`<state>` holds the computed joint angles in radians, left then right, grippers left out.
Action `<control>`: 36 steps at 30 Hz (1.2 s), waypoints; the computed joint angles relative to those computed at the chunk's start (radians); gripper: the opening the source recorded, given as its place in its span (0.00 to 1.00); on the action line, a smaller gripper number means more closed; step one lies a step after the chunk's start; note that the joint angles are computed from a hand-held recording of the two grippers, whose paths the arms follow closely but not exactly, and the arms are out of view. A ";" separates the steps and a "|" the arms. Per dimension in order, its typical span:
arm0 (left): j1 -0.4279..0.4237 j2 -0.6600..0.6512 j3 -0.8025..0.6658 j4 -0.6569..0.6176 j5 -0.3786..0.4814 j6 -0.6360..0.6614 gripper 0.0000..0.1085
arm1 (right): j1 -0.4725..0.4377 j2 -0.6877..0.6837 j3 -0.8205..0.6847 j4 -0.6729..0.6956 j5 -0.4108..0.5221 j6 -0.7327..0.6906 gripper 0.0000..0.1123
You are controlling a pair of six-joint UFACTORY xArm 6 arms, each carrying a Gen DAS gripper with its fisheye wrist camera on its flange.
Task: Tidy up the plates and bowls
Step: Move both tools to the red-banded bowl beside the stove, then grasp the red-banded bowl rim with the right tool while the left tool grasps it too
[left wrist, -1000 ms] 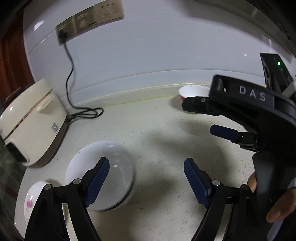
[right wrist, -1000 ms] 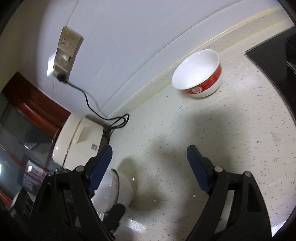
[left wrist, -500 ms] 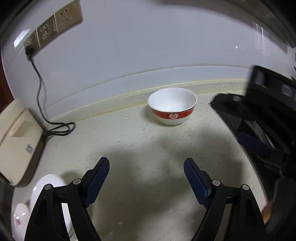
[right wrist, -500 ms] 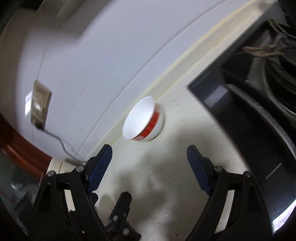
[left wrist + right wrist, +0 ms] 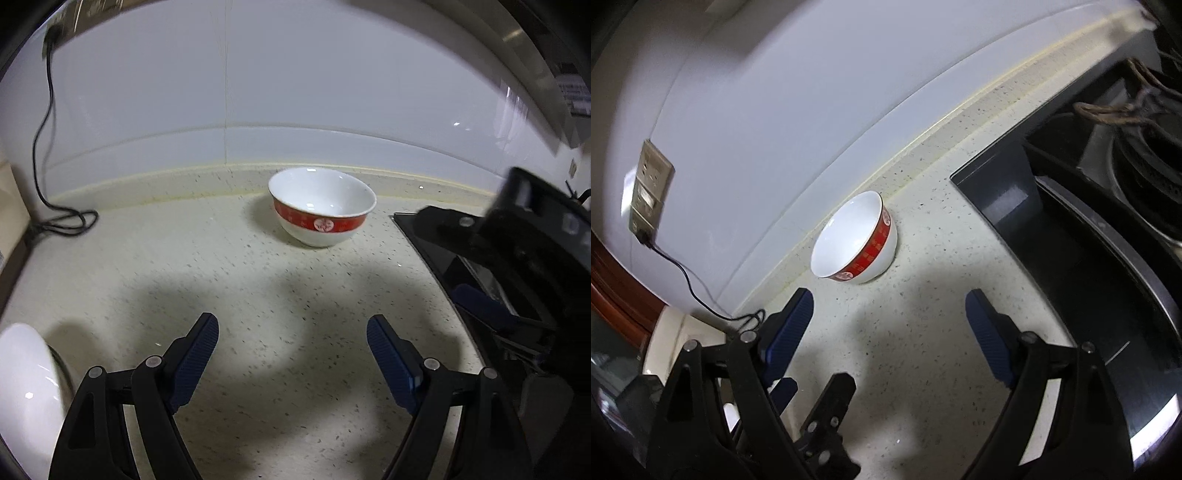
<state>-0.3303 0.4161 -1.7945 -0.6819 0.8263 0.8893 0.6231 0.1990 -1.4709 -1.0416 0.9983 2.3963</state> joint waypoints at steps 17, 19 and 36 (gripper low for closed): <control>0.002 0.127 -0.163 0.166 0.068 -0.235 0.77 | -0.255 0.155 -0.190 0.484 -0.186 -0.550 0.77; -0.002 0.109 -0.137 0.157 0.044 -0.218 0.77 | -0.269 0.176 -0.204 0.543 -0.209 -0.634 0.77; 0.021 0.064 -0.117 0.043 0.100 -0.130 0.79 | -0.196 0.014 0.004 0.598 -0.251 -0.785 0.16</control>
<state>-0.3090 0.4802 -1.9115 -0.6392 0.9263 0.7594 0.4268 0.2133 -1.4674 -0.4441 0.7472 1.6110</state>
